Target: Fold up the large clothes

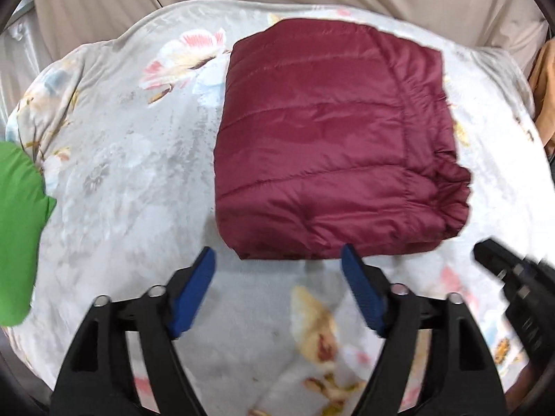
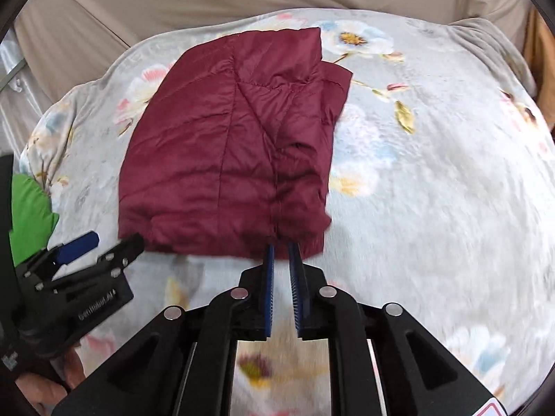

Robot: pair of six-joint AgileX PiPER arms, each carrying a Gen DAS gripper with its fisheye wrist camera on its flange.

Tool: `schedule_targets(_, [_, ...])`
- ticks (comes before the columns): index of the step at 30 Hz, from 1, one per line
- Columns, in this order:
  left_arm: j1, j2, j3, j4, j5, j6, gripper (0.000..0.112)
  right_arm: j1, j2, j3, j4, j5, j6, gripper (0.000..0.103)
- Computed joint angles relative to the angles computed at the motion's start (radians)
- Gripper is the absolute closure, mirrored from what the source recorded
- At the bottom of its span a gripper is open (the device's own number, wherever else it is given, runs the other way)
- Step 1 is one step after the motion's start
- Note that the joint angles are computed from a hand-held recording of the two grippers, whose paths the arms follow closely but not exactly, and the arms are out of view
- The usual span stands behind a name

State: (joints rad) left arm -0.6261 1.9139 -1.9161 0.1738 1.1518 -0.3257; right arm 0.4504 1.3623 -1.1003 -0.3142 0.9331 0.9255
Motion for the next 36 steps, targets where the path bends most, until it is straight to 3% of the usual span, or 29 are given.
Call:
schedule_targets(1, [-0.003, -0.014, 0.016, 0.004, -0.003, -0.008, 0.031, 0.025, -0.012, 0.01, -0.022, 0.015, 0.034, 0.079])
schedule_targets(4, [-0.019, -0.049, 0.065, 0.012, -0.018, -0.029, 0.031, 0.089, -0.043, 0.038, -0.093, 0.05, 0.139, 0.069])
schedule_targets(9, [-0.033, -0.097, 0.151, 0.027, -0.049, -0.069, 0.031, 0.176, -0.05, 0.011, -0.143, 0.134, 0.216, 0.06])
schedule_targets(28, [-0.11, -0.222, 0.385, 0.198, -0.135, -0.282, 0.032, 0.373, 0.0, 0.04, -0.247, 0.225, 0.425, 0.057])
schedule_targets(36, [-0.145, -0.248, 0.444, 0.242, -0.157, -0.333, 0.034, 0.408, -0.029, 0.099, -0.267, 0.223, 0.505, 0.057])
